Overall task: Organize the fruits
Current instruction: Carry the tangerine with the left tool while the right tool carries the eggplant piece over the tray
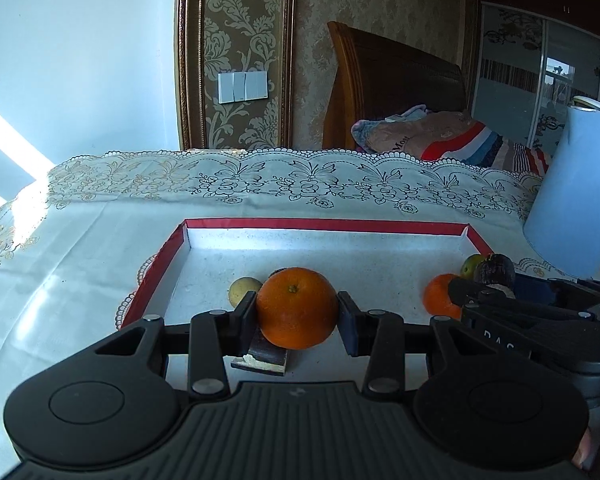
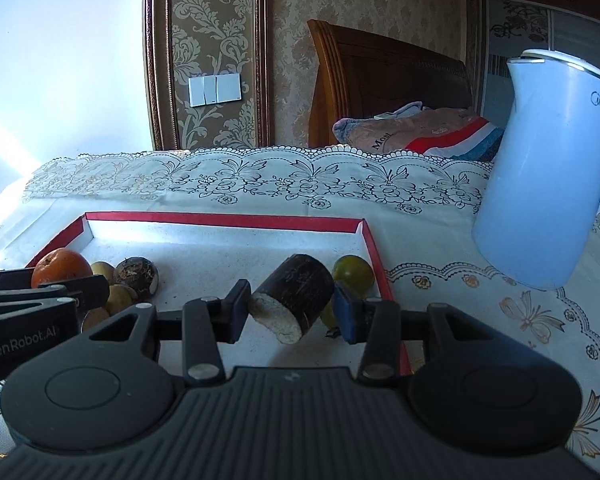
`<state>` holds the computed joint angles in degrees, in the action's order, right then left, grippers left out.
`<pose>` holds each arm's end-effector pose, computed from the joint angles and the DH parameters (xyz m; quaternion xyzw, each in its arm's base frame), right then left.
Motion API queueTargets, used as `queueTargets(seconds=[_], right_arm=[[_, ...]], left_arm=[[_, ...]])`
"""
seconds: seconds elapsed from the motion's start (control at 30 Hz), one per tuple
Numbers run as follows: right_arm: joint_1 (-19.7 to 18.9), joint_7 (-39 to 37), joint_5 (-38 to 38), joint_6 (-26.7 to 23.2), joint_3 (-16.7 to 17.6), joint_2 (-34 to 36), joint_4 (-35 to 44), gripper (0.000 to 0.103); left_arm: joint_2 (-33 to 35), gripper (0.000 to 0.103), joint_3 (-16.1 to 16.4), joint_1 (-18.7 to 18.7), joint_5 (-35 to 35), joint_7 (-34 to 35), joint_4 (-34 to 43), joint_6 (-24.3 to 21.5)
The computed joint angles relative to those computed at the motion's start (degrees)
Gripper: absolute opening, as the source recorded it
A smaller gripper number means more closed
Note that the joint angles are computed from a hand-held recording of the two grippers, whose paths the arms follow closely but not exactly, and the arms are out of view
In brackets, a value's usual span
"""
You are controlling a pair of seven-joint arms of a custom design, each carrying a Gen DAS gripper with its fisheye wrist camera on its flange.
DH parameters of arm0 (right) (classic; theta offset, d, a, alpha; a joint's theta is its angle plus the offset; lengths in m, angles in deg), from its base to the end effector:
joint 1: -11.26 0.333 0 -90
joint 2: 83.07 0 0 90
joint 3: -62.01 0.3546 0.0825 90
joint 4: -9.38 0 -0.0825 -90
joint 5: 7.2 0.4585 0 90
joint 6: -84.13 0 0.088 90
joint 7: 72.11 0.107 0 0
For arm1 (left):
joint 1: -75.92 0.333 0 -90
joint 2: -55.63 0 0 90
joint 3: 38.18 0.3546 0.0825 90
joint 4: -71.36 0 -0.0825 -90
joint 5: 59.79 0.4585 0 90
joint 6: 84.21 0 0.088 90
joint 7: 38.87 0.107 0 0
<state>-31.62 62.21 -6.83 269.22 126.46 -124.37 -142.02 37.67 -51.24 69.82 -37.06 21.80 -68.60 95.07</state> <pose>0.4553 0.2010 0.4411 -0.5460 0.6597 -0.3840 0.3452 0.4944 -0.2155 0.5264 -0.5413 0.6923 -0.3843 0.2830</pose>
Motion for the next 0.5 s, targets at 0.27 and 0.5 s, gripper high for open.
queueTargets(seconds=[0.27, 0.5], right_arm=[[-9.32, -0.14, -0.69, 0.65, 6.84, 2.41, 4.88, 0.042], [-12.44, -0.74, -0.42, 1.43, 9.49, 1.75, 6.13, 0.042]], left_arm=[[4.61, 0.041, -4.05, 5.66, 5.16, -6.31, 4.56, -1.46], [6.51, 0.041, -5.32, 7.78, 12.01, -12.40, 6.62, -2.99]])
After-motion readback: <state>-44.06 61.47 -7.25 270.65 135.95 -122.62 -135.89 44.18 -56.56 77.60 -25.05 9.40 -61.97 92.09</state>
